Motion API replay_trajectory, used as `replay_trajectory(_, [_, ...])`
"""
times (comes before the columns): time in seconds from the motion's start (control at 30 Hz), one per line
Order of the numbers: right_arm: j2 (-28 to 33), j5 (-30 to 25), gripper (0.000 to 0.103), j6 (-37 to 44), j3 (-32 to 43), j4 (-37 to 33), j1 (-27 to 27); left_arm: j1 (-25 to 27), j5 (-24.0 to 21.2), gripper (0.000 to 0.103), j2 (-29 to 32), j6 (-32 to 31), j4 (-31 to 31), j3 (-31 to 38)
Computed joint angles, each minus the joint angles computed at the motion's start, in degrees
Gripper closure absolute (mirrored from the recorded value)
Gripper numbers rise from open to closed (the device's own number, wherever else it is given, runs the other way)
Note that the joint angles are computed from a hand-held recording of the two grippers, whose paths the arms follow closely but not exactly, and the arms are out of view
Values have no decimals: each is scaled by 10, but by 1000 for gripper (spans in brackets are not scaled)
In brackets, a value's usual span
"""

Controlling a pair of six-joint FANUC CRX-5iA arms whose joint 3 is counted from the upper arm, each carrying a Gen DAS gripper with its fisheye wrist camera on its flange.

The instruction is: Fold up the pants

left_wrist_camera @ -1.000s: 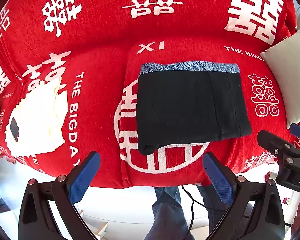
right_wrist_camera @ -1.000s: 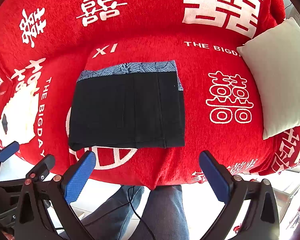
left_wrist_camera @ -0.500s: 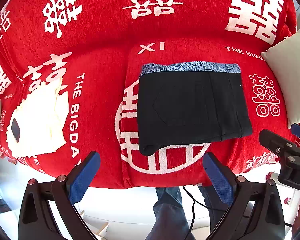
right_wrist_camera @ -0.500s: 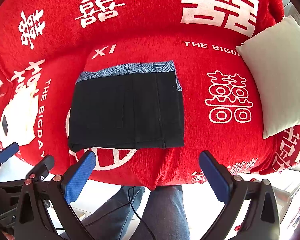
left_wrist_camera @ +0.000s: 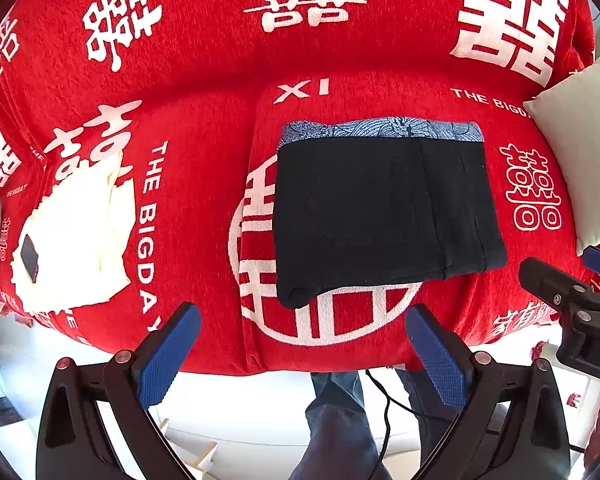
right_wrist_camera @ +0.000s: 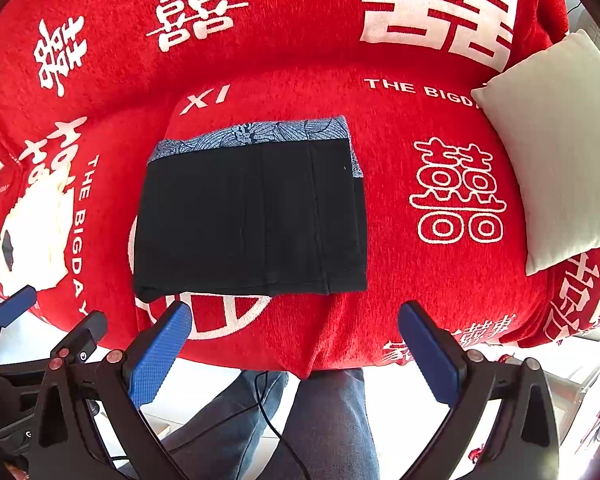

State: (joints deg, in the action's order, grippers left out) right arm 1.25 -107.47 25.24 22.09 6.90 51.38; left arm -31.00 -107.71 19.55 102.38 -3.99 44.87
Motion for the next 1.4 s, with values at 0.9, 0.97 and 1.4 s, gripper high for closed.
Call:
replay_trajectory(0.9, [0,0,0,3,1,-3,-2,-1,11,0,-7,12,3,-11])
replay_trajectory(0.97, [0,1,0,3,1,-3,-3,-1,11,0,-7,13,2,-12])
replay_trajectory(1.4, [-2,2,0,-4,-4,-6,-4,1,28,0,-12,21,7,-20])
